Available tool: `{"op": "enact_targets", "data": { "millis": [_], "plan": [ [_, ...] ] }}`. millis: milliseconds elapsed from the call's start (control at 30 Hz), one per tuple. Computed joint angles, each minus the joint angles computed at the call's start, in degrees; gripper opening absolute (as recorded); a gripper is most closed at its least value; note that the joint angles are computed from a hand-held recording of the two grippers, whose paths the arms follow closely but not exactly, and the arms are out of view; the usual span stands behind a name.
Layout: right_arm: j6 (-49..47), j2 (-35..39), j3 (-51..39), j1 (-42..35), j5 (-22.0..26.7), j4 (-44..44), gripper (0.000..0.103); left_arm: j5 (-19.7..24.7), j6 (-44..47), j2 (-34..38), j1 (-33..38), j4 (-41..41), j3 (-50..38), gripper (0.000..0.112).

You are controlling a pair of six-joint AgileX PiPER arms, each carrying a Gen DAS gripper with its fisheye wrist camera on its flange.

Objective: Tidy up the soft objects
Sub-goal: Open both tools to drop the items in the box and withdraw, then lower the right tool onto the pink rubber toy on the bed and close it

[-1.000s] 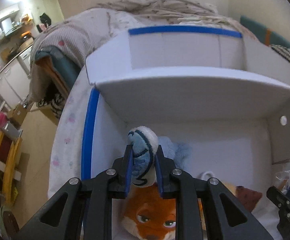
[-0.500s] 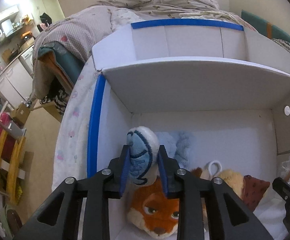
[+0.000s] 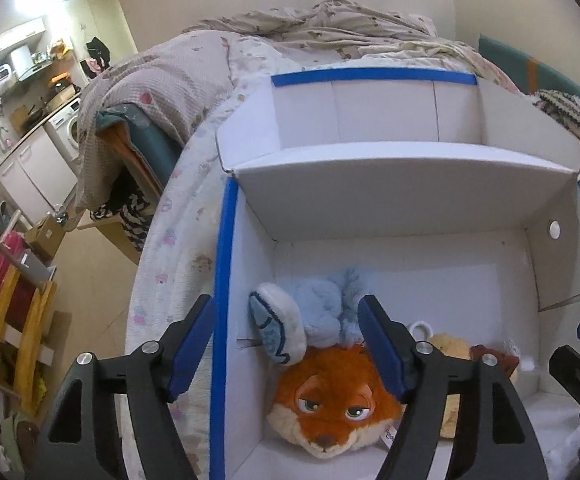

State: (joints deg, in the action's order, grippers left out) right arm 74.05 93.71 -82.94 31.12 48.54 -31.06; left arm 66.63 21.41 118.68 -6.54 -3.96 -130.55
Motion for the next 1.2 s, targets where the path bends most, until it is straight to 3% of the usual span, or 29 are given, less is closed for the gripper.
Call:
{"op": "enact_targets", "data": {
  "millis": [433,767,1000,1100,1200],
  "plan": [
    [11.0,-4.7,2.5,7.6,4.2,-10.8,0.098,-1.0,7.1,-8.8,6.9,-10.3,7.6,0.071],
    [18.1,-7.2,3.9,15.5,8.7,-12.5,0.098,-3.8,19.7,-19.0,16.8,-19.1,25.0,0.071],
    [20.6,-6.3,4.8,19.3,11.0,-9.8,0.098,-2.4,20.9,-18.9,21.7,-19.2,28.1,0.071],
    [18.4,-5.4,4.4,19.9,12.1,-7.7,0.098,-5.1,21.4,-18.8,21.6,-16.4,30.9,0.071],
    [18.8,-6.5,6.6,20.6,11.4,-6.3,0.098,-2.2,20.4,-16.8,22.5,-16.0,29.4,0.071]
  ]
}}
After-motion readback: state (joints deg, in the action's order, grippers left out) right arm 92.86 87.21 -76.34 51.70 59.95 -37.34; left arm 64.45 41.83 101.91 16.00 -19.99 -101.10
